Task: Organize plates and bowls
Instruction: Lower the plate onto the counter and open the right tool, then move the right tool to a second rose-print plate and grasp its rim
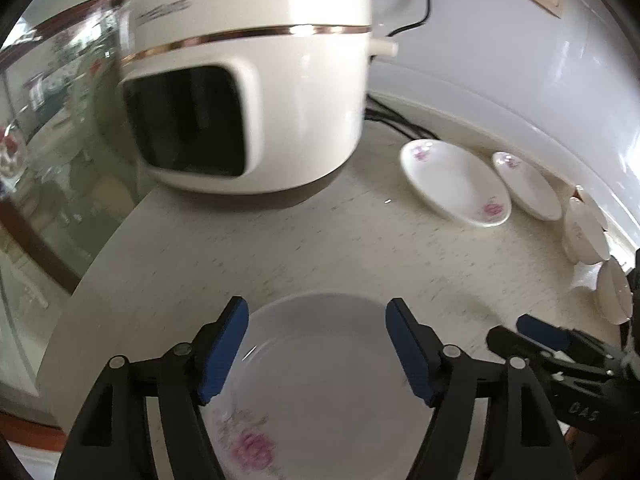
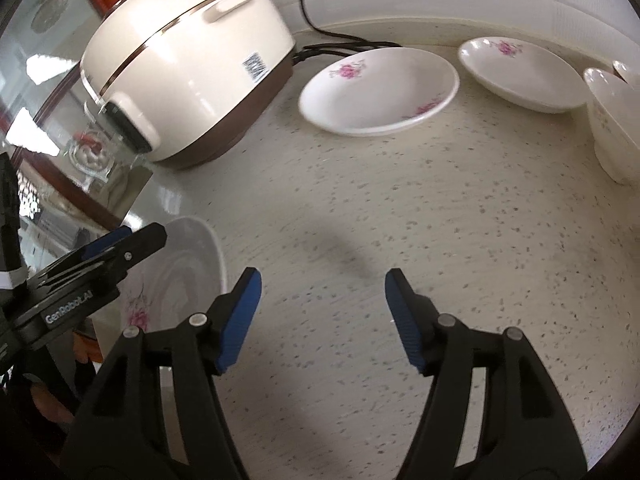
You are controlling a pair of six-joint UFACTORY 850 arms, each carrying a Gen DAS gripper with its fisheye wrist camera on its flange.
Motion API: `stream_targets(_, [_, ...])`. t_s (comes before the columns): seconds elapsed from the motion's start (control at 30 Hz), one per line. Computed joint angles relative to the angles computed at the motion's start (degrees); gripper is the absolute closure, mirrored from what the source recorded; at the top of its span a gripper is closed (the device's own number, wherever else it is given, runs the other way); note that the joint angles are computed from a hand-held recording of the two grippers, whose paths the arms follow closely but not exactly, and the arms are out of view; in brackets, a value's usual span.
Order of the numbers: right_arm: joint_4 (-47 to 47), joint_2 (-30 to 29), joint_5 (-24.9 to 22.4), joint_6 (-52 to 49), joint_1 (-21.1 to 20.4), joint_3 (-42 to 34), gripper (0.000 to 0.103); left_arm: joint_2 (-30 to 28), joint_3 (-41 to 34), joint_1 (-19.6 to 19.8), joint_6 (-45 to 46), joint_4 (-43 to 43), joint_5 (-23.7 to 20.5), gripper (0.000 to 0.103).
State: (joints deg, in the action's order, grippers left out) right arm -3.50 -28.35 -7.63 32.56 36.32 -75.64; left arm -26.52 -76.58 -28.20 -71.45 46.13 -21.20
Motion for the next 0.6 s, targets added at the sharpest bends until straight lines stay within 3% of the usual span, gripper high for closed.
stream_targets(0.1, [-0.8, 0.1, 0.6, 2.7, -0.9, 0.4, 0.035, -2.0, -3.4, 0.4, 10.0, -8.6, 0.8, 0.028])
stream_targets(0.2, [-2.6, 0.2, 1.2, 6.5, -1.9, 0.7, 0.035, -4.7, -7.9, 1.2, 25.8, -23.8, 0.9, 0.028])
stream_targets(0.33, [-4.3, 0.1, 1.9, 11.2, -3.4, 0.6, 0.035, -10.2, -16.8, 2.5, 43.5, -42.1, -3.4, 0.028])
stream_targets(0.47, [-6.0, -0.5, 2.0, 15.1, -4.7, -0.2, 0.035, -15.5, -25.5, 2.9, 47.9, -45.5, -8.0, 0.028])
stream_targets(0.6, [-9.8, -0.6, 2.3, 19.9, -5.7, -0.6, 0.035, -21.0, -34.0, 2.3, 48.4, -42.1, -12.4, 0.028])
